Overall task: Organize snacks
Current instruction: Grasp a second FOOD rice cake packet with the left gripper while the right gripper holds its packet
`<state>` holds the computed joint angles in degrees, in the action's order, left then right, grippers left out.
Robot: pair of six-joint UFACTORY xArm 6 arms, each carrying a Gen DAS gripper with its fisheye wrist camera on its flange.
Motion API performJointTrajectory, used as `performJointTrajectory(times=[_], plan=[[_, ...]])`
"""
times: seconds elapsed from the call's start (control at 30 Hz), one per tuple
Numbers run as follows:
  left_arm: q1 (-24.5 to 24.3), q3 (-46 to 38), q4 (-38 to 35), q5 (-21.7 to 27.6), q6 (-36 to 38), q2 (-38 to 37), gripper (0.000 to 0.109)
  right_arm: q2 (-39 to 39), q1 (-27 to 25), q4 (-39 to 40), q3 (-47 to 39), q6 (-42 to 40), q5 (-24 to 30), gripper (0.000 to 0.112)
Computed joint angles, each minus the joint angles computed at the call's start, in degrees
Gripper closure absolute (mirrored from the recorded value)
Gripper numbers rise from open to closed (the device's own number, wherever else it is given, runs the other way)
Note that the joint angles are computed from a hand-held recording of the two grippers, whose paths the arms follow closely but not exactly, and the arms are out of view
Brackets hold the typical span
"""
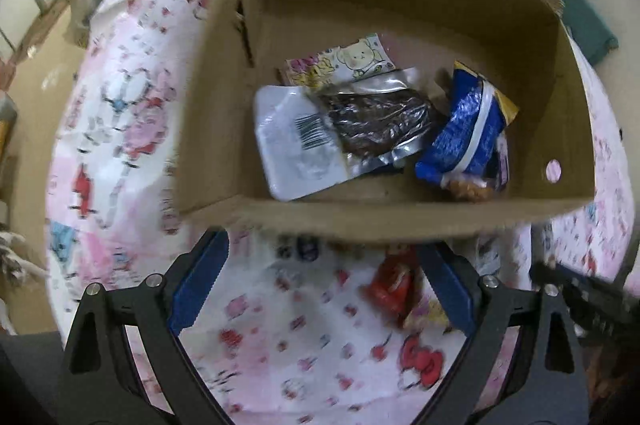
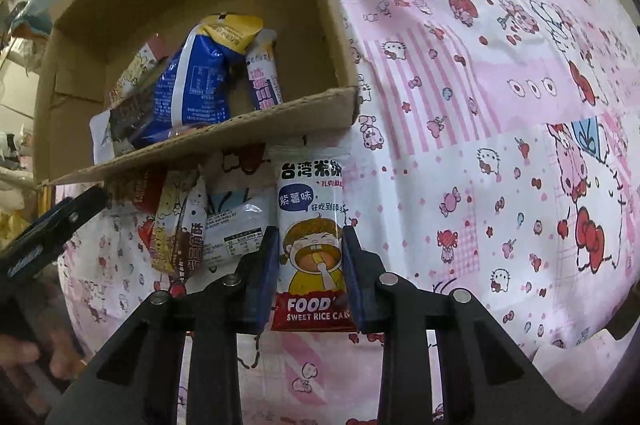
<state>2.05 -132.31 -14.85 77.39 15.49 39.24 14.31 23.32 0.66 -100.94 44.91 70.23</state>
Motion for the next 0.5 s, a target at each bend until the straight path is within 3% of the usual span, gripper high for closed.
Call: performJointTrajectory(times=[0.3,0.4,0.5], plan=[[-1.6,-14.3,5.5,6.7,-5.0,10.4,0.015,-2.4,-2.2,1.3,2.2,-1.1,-0.1,0.081],[-1.7,-13.7,6.1,6.1,-3.7,10.2,0.016,-2.4,-2.5,0.8,1.8,-0.4,-0.2,0.081],[-1.7,-12.7,6.5,5.4,-2.8,9.7,0.026,-3.0,-2.7,1.1,1.8,-0.3,0.3,0.081]])
